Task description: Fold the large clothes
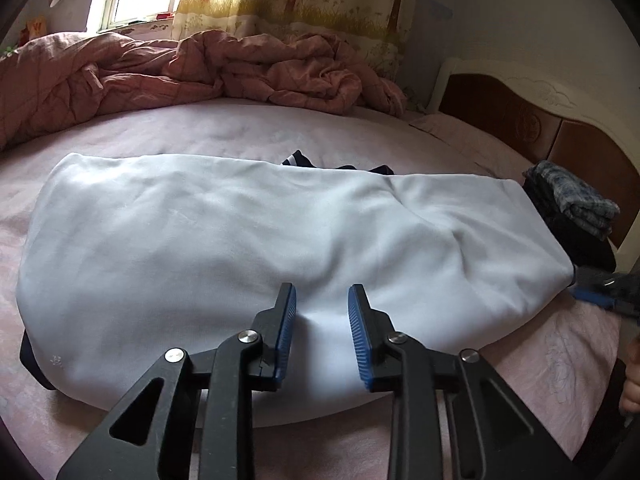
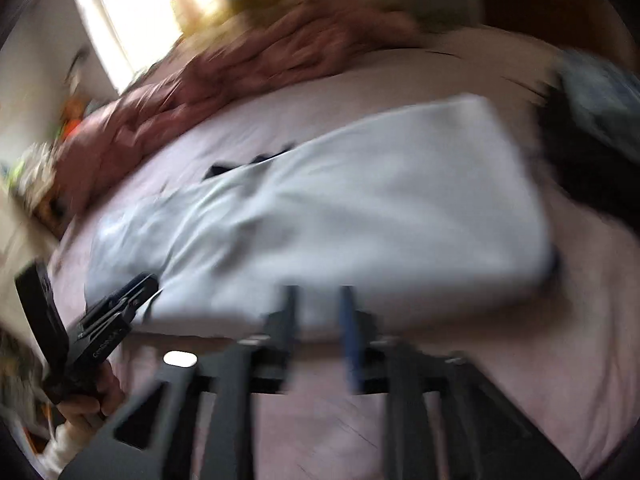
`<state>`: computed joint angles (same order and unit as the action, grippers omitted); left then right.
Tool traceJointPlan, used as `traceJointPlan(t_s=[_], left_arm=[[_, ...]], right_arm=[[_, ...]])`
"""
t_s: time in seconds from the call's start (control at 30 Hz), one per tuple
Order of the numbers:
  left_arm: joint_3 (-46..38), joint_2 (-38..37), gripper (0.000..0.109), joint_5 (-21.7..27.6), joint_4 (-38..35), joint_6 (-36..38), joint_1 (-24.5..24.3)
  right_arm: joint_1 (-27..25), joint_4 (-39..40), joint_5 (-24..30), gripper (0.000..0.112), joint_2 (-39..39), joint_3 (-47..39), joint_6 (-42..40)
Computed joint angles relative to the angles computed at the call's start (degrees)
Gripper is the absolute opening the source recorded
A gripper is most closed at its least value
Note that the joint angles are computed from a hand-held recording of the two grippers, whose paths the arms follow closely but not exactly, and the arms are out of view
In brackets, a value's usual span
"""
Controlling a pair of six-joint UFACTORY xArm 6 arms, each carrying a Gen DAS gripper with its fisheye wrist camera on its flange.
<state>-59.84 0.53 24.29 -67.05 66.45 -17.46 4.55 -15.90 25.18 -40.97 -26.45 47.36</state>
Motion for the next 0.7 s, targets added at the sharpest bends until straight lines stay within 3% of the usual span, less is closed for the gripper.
traceJointPlan(t_s=[0.03, 0.1, 0.23, 0.3, 0.43, 0.5, 0.67, 0.7], left_arm=[[-0.25, 0.2, 0.027, 0.17, 0.08, -0.32, 0.12], [-0.2, 0.13, 0.029, 0.4, -0.54, 0.08, 0.23], [1.25, -2.12, 0.032, 0.01, -7.11, 7.21, 0.06], [2.29, -3.66, 0.042, -1.96, -11.9, 12.11, -0.7], [3.33, -5.29, 0.047, -5.25, -17.95, 18.14, -1.67], [3.11, -4.87, 0.047, -7.51, -17.38, 17.29, -2.41], [2.34, -4.22, 0.055, -4.95, -15.49, 14.01, -0.76], [2.37, -4.33, 0.058, -4.37, -16.14, 14.31, -0.4]], right_arm=[[-1.75, 1.42, -1.0, 0.078, -4.7, 3.53, 2.57], [-4.95, 2.11, -4.47, 0.079, -11.5, 9.22, 8.08], [-11.28, 17.04, -7.48, 0.08, -16.77, 15.07, 3.43], [-11.7, 20.8, -10.33, 0.08, -13.67, 15.24, 1.59], [-11.94, 18.95, -14.33, 0.08, -7.32, 14.65, 2.37], [-13.43, 13.36, -15.9, 0.081, -6.13, 14.66, 5.48], [-14.28, 8.42, -15.7, 0.085, 4.09, 7.63, 7.36], [-14.43, 9.31, -16.9, 0.077, 5.76, 6.69, 6.79]])
